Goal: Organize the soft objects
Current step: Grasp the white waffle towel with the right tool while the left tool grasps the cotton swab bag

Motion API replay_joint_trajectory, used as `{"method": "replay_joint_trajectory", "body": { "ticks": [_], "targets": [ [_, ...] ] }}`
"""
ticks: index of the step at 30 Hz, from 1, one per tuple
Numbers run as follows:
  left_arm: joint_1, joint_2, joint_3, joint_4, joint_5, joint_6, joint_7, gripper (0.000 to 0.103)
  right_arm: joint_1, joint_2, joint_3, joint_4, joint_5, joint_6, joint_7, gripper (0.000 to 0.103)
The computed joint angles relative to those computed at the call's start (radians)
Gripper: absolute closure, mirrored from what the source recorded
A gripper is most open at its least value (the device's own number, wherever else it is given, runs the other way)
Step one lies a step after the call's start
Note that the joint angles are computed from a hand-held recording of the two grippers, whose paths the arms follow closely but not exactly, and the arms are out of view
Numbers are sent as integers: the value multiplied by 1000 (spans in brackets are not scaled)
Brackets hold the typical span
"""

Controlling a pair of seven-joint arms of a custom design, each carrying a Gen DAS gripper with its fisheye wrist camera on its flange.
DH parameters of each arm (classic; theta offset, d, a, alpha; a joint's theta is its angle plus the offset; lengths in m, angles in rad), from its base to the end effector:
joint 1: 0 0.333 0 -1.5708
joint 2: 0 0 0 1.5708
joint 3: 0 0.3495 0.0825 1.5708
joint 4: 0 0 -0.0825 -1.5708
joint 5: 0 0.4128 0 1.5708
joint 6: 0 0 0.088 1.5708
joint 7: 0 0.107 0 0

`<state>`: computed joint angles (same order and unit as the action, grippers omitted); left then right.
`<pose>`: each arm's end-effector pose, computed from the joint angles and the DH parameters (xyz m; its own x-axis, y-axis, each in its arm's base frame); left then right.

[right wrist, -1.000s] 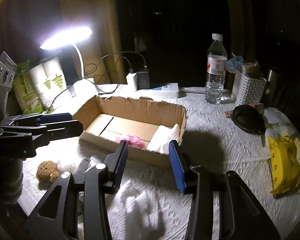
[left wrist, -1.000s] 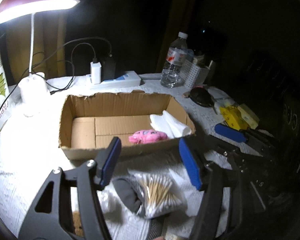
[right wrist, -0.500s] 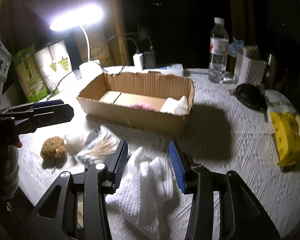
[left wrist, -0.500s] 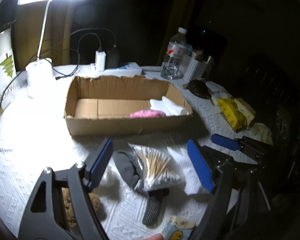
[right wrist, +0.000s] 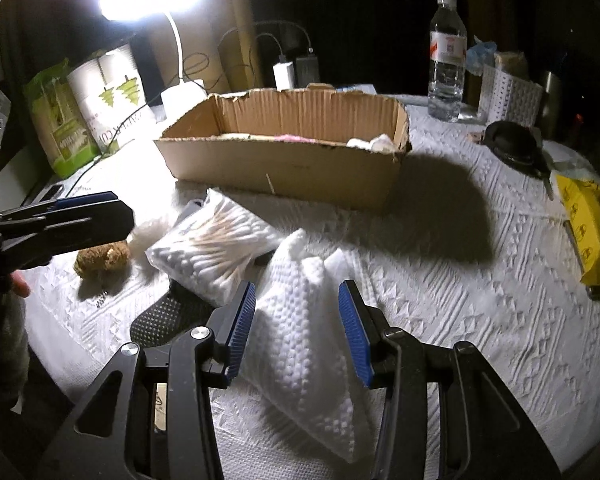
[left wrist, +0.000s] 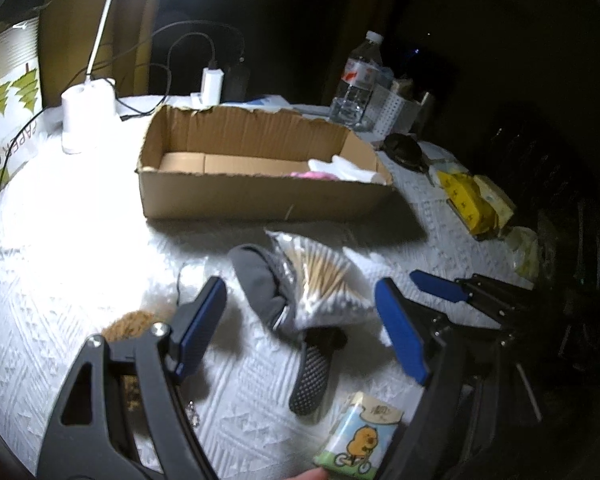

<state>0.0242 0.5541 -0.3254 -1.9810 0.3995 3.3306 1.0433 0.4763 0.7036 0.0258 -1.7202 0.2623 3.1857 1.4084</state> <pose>0.6551 -0.2199 0.3018 -0.2003 -0.9291 0.3109 -0.7349 -0.0674 -0.6748 0.6775 0.3404 0.2704 0.4027 -0.9121 -0.0769 -0.6861 -0.2451 -0.6850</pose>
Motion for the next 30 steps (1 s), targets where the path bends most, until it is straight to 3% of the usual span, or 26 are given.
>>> {"method": "replay_joint_trajectory", "body": {
  "ticks": [6, 8, 12, 19, 30],
  "targets": [
    [-8, 2, 4, -9, -5, -14, -3, 25, 7, 16, -6, 10, -7, -29, -1, 59],
    [-13, 2, 6, -7, -7, -18, -1, 25, 7, 18, -8, 8, -9, -27, -1, 81],
    [-33, 2, 17, 2, -14, -29, 7, 25, -21, 8, 21, -16, -7, 7, -16, 90],
    [-86, 9, 50, 38, -35, -69, 27, 25, -95, -19, 93, -60, 8, 70, -53, 91],
    [-199, 60, 128, 167, -68, -191, 67, 25, -278, -9, 261, -82, -10, 127, -98, 91]
  ]
}}
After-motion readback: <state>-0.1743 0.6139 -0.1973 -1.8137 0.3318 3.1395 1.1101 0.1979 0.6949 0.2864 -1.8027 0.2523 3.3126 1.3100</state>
